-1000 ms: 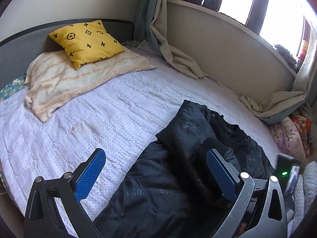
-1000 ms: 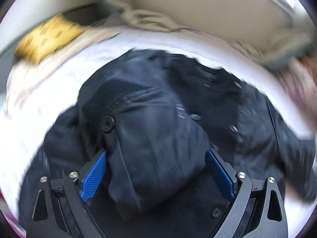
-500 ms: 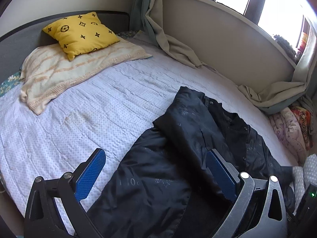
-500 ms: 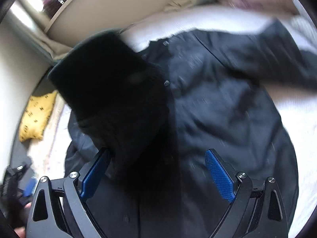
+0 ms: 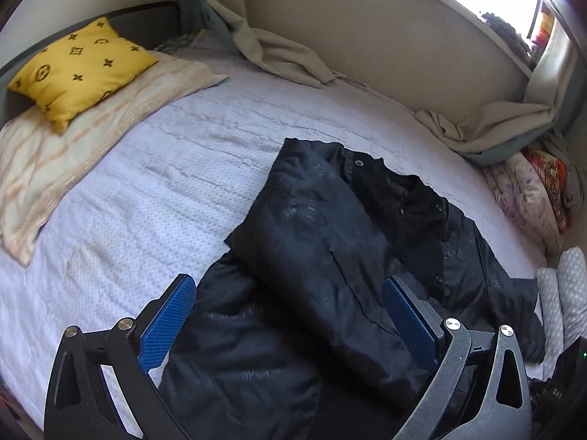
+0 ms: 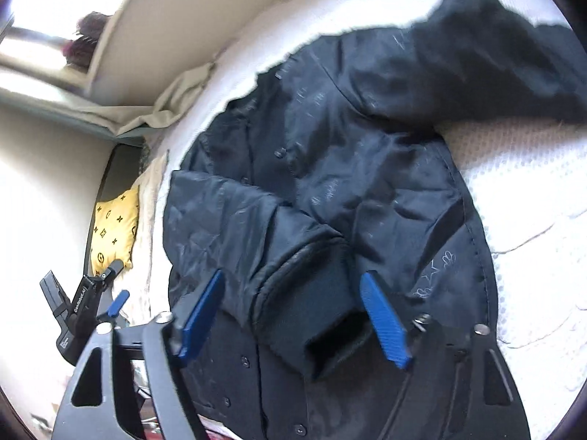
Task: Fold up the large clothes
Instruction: 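Grasp the knit cuff of the folded sleeve with the right gripper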
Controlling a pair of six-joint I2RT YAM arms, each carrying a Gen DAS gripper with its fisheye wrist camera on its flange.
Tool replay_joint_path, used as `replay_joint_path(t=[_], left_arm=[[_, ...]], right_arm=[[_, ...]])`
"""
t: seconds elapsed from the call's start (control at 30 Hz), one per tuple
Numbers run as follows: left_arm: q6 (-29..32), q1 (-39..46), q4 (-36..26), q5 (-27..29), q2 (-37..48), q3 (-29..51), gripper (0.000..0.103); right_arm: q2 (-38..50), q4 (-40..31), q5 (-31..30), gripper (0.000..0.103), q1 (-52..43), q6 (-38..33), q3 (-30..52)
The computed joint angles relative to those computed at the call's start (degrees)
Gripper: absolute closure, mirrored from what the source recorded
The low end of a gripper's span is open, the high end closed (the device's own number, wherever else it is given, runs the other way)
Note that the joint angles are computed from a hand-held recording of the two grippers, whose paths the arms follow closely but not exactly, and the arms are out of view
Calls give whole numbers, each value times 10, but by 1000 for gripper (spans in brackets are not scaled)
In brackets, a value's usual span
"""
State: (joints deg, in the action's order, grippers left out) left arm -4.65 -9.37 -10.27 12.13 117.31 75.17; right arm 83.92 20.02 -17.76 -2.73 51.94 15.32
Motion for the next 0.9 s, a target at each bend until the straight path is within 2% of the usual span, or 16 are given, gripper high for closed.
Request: replay_joint_path(t=[0.07, 0.17, 0.23, 0.37, 0.47, 0.53, 0.6, 0.7, 0.73, 0.83, 0.9], left_arm=[[-7, 6, 9, 14, 16, 0, 0], [-26, 18, -24, 36, 47, 27, 0], [-28, 21, -33, 24, 55, 37, 0], [-39, 25, -28, 21, 52, 38, 0], [-50, 23, -27, 20, 54, 43, 0], [-56, 18, -28, 13, 61, 51, 0], [-58, 14, -31, 13, 67, 58, 0], [-55, 9, -30, 7, 72, 60, 0], [-54, 10, -30, 7, 72, 60, 0], [-57, 14, -26, 6, 74, 58, 0], [-58, 18, -23, 5, 76, 59, 0]], right_arm=[[46, 41, -22, 31, -10, 9, -5], [130, 137, -63, 31, -22, 48, -24], [171, 198, -84, 30, -31, 84, -46], [191, 258, -95, 30, -25, 91, -76], [267, 331, -121, 30, -16, 106, -59], [292, 349, -121, 37, -7, 103, -37], [278, 300, -111, 61, 0, 73, -9], [239, 169, -84, 83, 10, 5, 54], [226, 118, -65, 85, 16, -25, 82], [206, 24, -23, 91, 26, -94, 143], [194, -13, 7, 92, 29, -135, 169]])
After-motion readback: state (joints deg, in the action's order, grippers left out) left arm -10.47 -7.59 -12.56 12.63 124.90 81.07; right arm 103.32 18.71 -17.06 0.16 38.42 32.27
